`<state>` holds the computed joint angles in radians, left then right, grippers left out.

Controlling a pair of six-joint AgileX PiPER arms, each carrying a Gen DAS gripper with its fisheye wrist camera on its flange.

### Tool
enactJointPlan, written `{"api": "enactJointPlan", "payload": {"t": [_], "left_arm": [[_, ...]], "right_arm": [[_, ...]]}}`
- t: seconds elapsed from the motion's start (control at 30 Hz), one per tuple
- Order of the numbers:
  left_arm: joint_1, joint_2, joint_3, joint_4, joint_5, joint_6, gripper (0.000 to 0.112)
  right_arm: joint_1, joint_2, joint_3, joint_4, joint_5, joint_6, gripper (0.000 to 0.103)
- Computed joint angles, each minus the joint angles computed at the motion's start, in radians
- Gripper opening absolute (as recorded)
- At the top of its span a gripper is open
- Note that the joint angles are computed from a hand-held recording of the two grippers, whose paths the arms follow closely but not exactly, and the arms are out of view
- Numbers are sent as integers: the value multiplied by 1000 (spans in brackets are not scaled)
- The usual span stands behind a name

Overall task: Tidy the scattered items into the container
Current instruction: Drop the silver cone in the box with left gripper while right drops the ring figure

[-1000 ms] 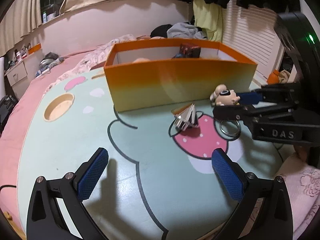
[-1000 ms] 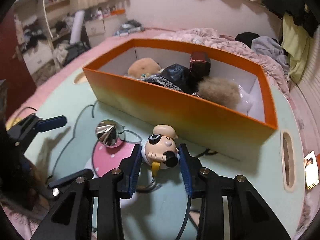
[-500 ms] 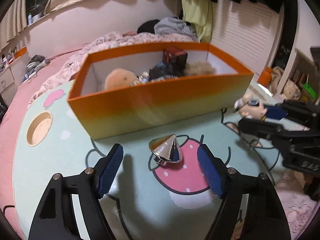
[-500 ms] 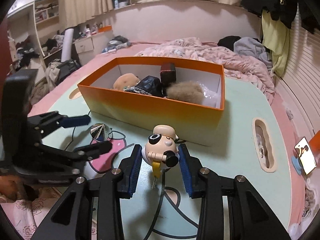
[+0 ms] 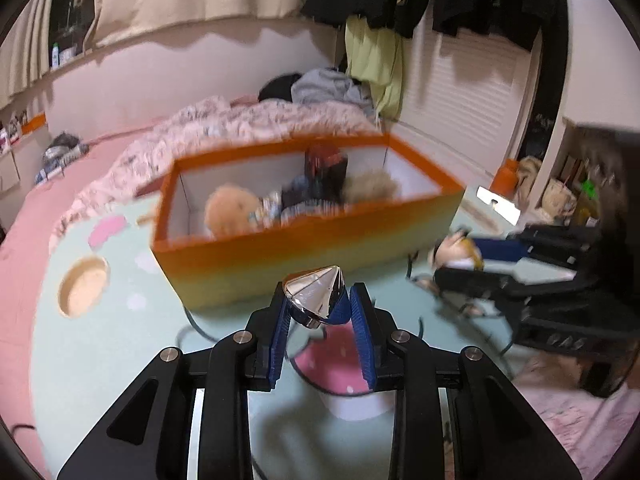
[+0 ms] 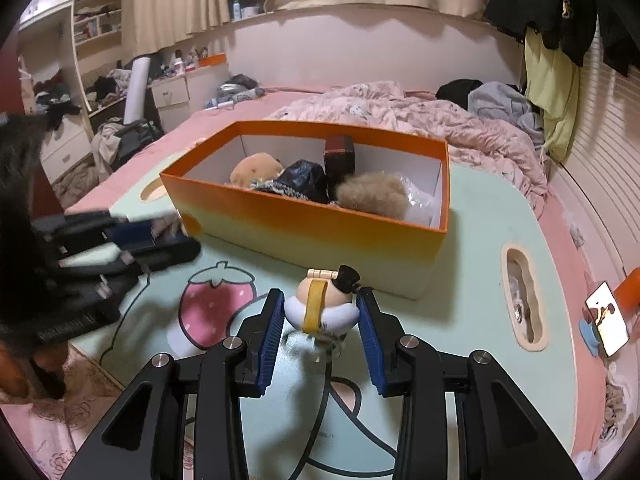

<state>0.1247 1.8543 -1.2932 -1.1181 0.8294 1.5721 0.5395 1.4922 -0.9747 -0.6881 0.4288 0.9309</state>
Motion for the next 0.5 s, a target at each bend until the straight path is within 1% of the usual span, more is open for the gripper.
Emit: {"api": "enactJointPlan", "payload": {"t": [0.23, 0.33, 0.5], "left_arm": [[10, -18, -103, -12, 48, -58, 31], [8, -2, -162, -7, 79, -101, 31], [-30, 40, -286, 25, 70, -198, 31]], "right_arm": [[8, -22, -37, -21, 25, -7, 35], [-2, -29, -73, 7, 32, -56, 35], [-26, -15, -181, 16, 48, -121, 35]]}}
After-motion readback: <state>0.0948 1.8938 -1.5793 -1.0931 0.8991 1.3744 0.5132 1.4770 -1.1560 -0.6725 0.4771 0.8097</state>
